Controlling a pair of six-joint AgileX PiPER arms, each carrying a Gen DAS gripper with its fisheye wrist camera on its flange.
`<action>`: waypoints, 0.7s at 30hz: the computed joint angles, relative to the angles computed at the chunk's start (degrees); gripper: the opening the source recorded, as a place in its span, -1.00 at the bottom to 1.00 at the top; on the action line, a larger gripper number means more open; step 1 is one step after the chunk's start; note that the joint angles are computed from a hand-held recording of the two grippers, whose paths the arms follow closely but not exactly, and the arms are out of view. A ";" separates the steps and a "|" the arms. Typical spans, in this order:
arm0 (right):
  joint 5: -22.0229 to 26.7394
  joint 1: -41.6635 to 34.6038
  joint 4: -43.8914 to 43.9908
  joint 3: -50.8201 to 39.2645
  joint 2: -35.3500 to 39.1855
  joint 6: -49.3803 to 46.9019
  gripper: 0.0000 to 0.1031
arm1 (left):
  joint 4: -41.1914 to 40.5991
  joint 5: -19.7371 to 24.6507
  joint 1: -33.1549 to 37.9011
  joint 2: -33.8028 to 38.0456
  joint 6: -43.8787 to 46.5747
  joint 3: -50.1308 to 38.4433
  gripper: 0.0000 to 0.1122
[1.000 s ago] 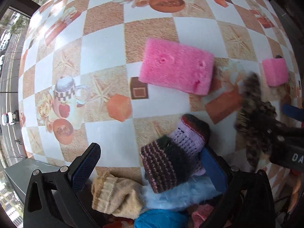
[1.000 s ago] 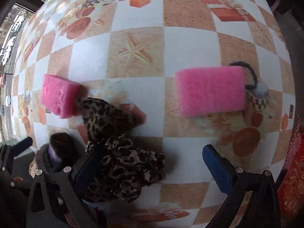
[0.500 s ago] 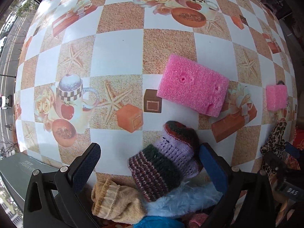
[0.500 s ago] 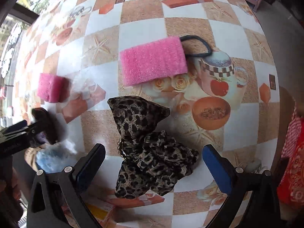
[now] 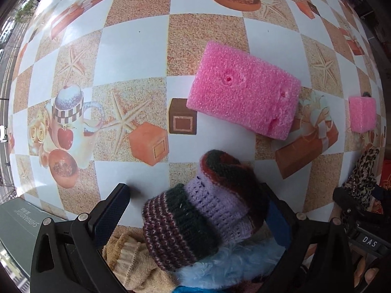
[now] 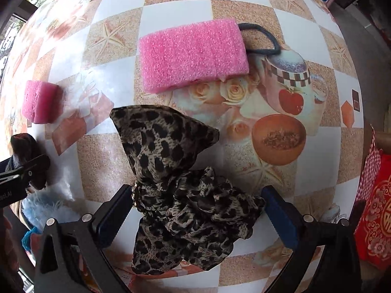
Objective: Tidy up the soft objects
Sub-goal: 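Grasp the knitted hats with the left tool while the right grasps the leopard scarf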
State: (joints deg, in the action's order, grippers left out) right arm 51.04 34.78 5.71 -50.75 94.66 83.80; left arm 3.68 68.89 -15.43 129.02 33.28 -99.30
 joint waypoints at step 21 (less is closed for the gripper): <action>8.11 2.29 -9.08 -16.11 -5.37 -0.60 -0.32 | -10.11 0.83 5.57 -19.36 12.20 5.87 -0.03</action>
State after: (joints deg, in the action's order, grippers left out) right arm 59.14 37.07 -3.37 -66.86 89.30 83.20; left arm -6.43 69.72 -9.86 109.66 45.49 -93.43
